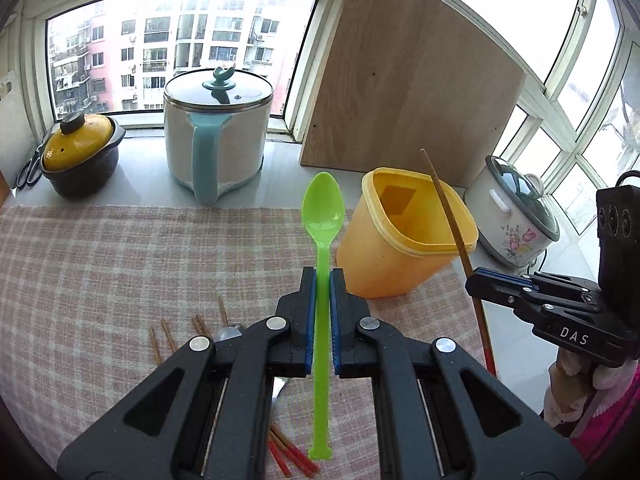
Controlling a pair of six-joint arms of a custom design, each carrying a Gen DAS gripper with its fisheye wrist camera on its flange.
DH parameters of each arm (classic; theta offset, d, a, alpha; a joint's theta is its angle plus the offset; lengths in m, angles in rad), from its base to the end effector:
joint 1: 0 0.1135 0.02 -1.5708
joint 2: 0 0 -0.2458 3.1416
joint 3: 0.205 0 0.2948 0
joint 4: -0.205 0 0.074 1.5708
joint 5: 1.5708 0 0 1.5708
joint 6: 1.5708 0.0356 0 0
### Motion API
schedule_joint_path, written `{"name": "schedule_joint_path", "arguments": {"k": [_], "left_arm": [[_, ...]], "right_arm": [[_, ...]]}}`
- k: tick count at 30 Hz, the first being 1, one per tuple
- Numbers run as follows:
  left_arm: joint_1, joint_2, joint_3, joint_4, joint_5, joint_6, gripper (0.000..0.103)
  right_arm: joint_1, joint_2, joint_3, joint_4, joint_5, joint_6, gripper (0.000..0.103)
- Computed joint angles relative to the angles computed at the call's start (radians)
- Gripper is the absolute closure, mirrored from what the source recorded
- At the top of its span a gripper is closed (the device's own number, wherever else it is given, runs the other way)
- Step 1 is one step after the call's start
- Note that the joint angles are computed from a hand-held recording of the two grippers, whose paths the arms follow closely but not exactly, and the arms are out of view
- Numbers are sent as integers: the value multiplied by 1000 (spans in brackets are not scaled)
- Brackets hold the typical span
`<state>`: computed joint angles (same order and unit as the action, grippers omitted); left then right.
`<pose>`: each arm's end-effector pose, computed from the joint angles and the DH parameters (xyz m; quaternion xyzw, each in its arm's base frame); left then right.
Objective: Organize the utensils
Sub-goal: 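Carry the green spoon and chopstick over the yellow container with both tools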
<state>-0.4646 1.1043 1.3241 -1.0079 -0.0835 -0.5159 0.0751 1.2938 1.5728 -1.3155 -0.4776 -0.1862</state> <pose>0.2295 -0.1117 0.3769 -0.0396 0.9229 -0.1454 0.3544 0.2655 0.0364 0.3962 -0.1840 0.9210 0.2136 0.2688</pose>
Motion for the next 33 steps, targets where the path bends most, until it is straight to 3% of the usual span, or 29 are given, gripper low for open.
{"name": "schedule_joint_path", "arguments": {"k": [15, 27, 33], "left_arm": [[-34, 371, 360, 103, 0, -55, 99], [-40, 622, 609, 117, -20, -55, 99], [-44, 680, 647, 143, -34, -71, 99]], "right_arm": [[-104, 264, 299, 55, -35, 5, 98], [-124, 388, 397, 125, -40, 47, 98], [-119, 429, 396, 184, -34, 61, 98]]}}
